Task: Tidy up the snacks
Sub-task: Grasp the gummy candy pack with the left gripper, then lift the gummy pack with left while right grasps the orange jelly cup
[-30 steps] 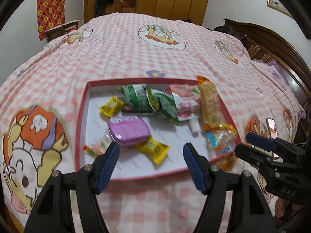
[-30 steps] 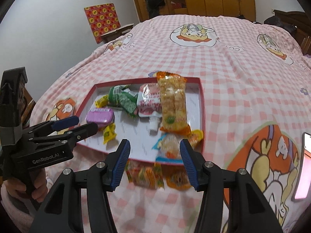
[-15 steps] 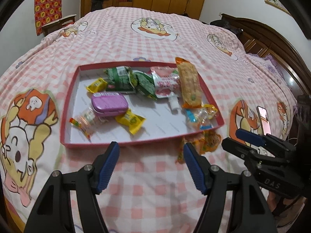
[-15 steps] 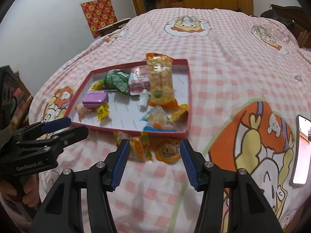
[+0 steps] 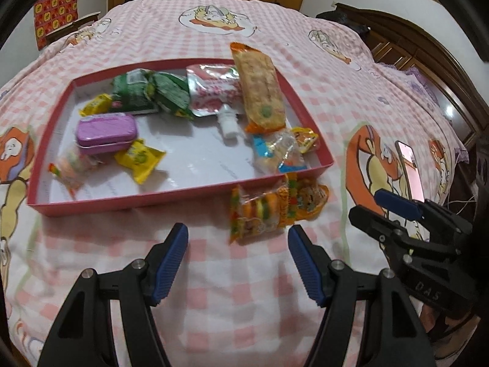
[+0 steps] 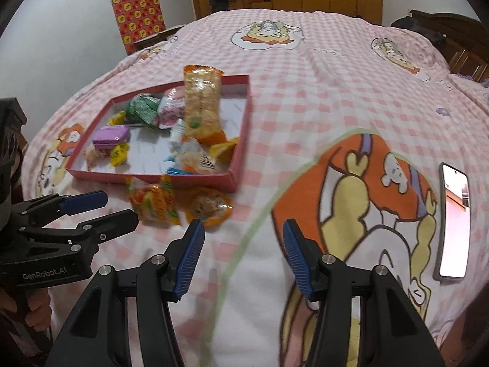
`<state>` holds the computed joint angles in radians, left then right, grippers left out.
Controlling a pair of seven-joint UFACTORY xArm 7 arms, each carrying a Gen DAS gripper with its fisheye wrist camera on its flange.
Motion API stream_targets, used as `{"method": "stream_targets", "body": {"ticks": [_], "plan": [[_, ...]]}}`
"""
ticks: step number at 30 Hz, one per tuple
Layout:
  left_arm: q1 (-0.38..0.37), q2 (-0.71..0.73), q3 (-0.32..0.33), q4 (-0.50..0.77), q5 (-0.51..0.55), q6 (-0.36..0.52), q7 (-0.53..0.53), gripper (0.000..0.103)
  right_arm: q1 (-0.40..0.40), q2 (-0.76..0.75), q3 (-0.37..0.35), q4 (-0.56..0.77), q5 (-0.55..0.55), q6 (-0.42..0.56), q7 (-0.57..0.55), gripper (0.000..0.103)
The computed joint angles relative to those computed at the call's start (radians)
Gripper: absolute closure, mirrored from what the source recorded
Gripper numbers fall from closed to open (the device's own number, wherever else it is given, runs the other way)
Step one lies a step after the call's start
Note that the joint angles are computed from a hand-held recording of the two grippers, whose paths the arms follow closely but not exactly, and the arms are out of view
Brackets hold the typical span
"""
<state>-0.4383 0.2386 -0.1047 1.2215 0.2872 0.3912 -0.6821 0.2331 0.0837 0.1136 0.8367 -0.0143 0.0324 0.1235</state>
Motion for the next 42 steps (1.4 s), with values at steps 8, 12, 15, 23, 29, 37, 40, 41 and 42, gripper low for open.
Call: {"method": "stream_targets", "body": {"ticks": [8,12,15,23,29,37,40,41,42], "plan": [[-0.03,0.072,0.025,0.068,0.027,-0.016,-0.041,0.032,-0.097,0.01,0.132,-0.009,0.33,-0.02,-0.288,0.048],[-0.054,0.105,0.049,0.095,0.064,-0.019,-0.071,0.033,-0.116,0.017,0.167,-0.003,0.465,-0.013,-0.406,0.048],[-0.068,0.108,0.065,0.094,0.093,-0.025,-0.083,0.05,-0.103,0.021,0.157,0.002,0.5,-0.008,-0.435,0.048],[-0.066,0.087,0.065,0.07,0.129,-0.009,-0.088,0.065,-0.078,0.031,0.142,0.013,0.536,0.006,-0.457,0.048],[-0.055,0.025,0.064,0.007,0.17,0.015,-0.11,0.065,-0.055,0.029,0.139,0.023,0.531,0.008,-0.457,0.048],[0.01,-0.053,0.04,-0.08,0.186,0.022,-0.153,0.065,0.009,0.073,0.081,0.071,0.36,0.042,-0.295,0.048],[0.033,-0.076,0.032,-0.102,0.178,0.031,-0.148,0.065,0.048,0.095,0.039,0.092,0.257,0.048,-0.196,0.048],[0.039,-0.084,0.03,-0.112,0.179,0.029,-0.15,0.065,0.05,0.101,0.036,0.097,0.235,0.046,-0.174,0.048],[0.046,-0.091,0.028,-0.122,0.182,0.025,-0.154,0.065,0.051,0.108,0.033,0.103,0.215,0.045,-0.151,0.048]]}}
